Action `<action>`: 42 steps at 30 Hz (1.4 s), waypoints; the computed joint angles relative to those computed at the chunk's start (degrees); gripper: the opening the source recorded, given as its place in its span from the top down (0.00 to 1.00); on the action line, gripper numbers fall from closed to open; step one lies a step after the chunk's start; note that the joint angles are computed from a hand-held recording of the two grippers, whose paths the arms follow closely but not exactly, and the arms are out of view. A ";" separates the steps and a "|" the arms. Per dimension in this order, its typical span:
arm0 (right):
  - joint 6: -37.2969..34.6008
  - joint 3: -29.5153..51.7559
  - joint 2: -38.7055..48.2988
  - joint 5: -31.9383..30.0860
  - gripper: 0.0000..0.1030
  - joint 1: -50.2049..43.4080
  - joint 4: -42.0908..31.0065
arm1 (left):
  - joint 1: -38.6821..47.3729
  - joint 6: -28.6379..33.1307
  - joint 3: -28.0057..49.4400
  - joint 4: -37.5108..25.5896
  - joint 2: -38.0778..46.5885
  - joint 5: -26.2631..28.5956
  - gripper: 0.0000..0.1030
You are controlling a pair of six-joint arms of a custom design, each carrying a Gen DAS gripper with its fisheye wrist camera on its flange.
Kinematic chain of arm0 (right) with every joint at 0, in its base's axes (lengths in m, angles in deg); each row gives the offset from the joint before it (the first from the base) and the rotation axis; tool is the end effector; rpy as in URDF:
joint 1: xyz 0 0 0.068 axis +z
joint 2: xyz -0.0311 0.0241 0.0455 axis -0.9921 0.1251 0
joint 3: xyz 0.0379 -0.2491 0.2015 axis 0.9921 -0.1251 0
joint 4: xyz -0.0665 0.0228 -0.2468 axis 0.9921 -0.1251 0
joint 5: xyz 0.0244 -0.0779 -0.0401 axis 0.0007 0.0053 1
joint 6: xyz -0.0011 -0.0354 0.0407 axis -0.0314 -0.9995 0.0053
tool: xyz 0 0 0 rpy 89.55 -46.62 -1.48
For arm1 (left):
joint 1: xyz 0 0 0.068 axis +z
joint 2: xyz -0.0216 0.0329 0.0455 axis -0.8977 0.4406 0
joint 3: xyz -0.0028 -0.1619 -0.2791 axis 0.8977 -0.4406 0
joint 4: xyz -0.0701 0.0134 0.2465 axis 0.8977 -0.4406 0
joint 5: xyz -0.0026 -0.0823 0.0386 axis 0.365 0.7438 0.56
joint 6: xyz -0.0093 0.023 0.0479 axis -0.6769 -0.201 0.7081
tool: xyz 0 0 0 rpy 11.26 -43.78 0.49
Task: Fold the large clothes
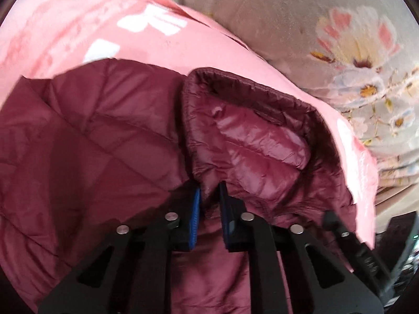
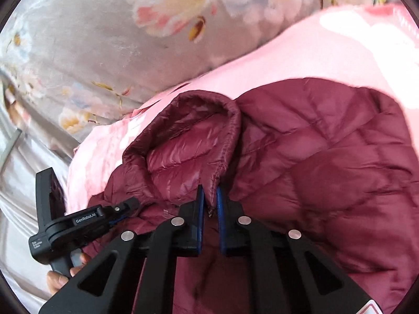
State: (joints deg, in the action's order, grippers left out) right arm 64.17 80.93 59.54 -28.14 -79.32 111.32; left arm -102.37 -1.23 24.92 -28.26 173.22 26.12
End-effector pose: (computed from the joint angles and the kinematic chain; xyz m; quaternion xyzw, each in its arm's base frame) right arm 0.2449 0.0287 0.1211 0.0671 0.9143 0.2545 0.3079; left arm 0.2718 -0.2122 0.1213 -0.1112 0.9395 -0.1942 0.2592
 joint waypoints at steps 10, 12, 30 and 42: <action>-5.43 -0.12 6.31 13.05 0.92 6.37 3.28 | -4.86 3.25 -4.63 9.57 3.28 -9.66 0.86; -5.52 0.09 6.70 13.21 0.93 6.40 3.51 | -5.44 3.70 -4.25 9.20 3.54 -11.10 0.86; 2.08 17.82 -0.45 5.55 0.80 -0.81 -12.05 | 6.51 2.61 7.27 -5.52 -8.11 -1.83 0.59; -7.57 25.37 9.85 5.96 0.77 3.06 -21.86 | 12.56 1.87 17.35 -10.69 8.12 19.24 0.56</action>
